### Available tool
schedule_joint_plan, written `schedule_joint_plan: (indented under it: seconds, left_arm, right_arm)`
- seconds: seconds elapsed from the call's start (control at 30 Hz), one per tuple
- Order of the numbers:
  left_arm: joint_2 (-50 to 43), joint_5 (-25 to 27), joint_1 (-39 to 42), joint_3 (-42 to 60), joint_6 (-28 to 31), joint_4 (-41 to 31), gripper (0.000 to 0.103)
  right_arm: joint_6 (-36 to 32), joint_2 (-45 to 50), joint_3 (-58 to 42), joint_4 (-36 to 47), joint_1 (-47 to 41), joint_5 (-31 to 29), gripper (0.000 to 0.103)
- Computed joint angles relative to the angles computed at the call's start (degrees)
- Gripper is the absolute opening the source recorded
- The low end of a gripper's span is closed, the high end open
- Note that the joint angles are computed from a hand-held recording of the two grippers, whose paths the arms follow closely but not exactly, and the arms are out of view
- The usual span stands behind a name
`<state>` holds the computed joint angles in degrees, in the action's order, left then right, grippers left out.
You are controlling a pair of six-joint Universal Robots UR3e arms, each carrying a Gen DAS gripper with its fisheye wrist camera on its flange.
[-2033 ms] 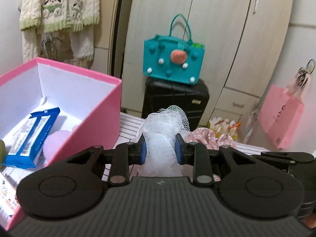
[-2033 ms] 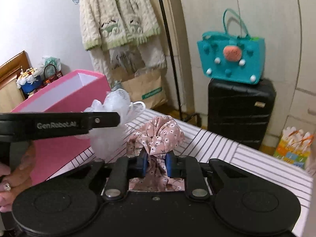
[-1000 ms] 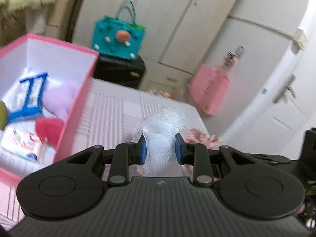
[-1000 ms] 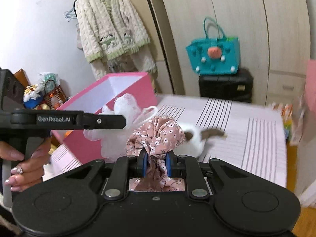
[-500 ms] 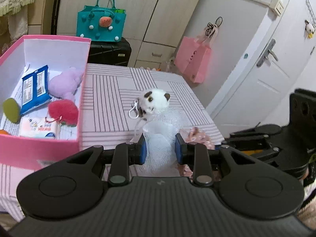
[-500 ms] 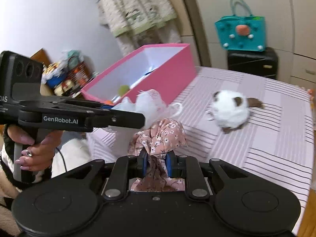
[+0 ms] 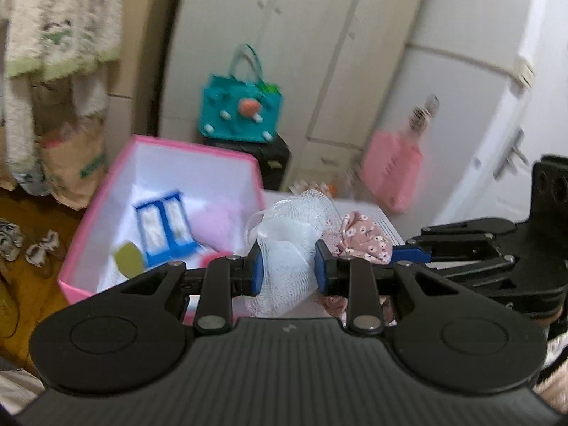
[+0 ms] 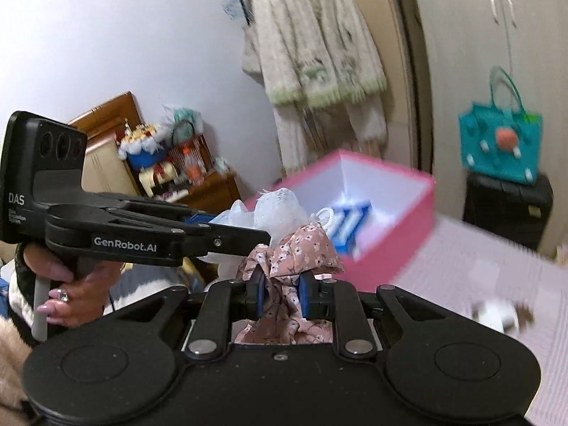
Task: Organize soft objects
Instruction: 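Carry the mesh puff with the left tool while the right tool carries the floral fabric over the box, then open the left tool to drop the mesh puff while the right tool releases the floral fabric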
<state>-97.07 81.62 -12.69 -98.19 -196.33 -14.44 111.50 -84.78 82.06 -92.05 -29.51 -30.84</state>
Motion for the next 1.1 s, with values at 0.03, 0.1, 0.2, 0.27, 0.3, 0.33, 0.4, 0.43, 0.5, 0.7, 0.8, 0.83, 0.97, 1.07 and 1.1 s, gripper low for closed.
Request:
schedule_joint_plan:
  seconds: [0.03,0.1,0.2,0.27,0.3,0.33,0.4,0.43,0.5,0.7,0.8,0.83,0.97,1.07,1.1]
  left_arm:
    - [-0.2,-0.1,1.2,0.2,-0.2,0.6,0.027]
    - [-2.3,0.8,2.9,2.5,-0.5,0.9,0.027]
    - [-7.0,3.1,4.5,8.0,-1.2,-0.3,0.027]
    - [-10.3,3.7,5.6,11.4,-1.4,-1.6,0.027]
    - [-11.7,3.7,6.2,12.4,-1.7,-2.1,0.027]
    - [-13.1,3.9,6.8,13.4,-1.6,-2.3,0.027]
    - [-15.4,4.4,7.5,14.1,-2.1,-2.1,0.027]
    - [-16.6,5.0,7.7,14.8,-2.3,-2.5,0.027]
    - [-18.4,6.6,7.7,15.9,-2.3,-3.3,0.027]
    - [-22.0,11.8,6.7,20.6,-1.2,-7.8,0.031]
    - [-20.5,13.9,5.5,19.2,0.8,-7.4,0.038]
    - [-19.6,14.6,5.2,18.4,1.4,-6.9,0.041]
    - [-14.6,17.0,3.9,14.1,3.6,-5.0,0.047]
    - [-10.1,17.6,2.7,10.8,5.7,-4.6,0.051]
    - [-8.6,17.8,2.2,9.9,6.3,-4.8,0.051]
  right_arm:
    - [3.5,1.3,-0.3,-4.3,1.6,0.4,0.023]
    - [11.3,5.3,-3.3,-11.3,5.3,0.0,0.023]
    - [24.4,12.2,-7.4,-25.9,11.1,-3.2,0.023]
    - [30.0,16.9,-11.0,-32.8,14.4,-6.2,0.023]
    - [31.6,19.6,-13.9,-33.8,15.7,-7.6,0.023]
    - [33.1,22.1,-16.6,-34.0,16.7,-8.5,0.023]
    - [35.3,27.2,-22.5,-32.5,18.2,-9.9,0.024]
    - [36.1,28.8,-24.2,-32.2,18.7,-10.4,0.024]
    - [36.6,32.5,-28.1,-31.0,19.9,-11.6,0.026]
    - [35.9,35.1,-27.9,-34.0,21.9,-15.4,0.04]
    - [36.5,34.2,-25.9,-36.5,21.6,-15.8,0.061]
    - [36.8,33.0,-24.2,-37.5,20.9,-15.4,0.063]
    - [36.0,26.0,-16.2,-40.7,18.1,-15.3,0.065]
    - [32.8,18.7,-8.1,-41.7,14.7,-12.7,0.065]
    - [31.5,15.9,-5.5,-41.1,13.2,-11.5,0.065]
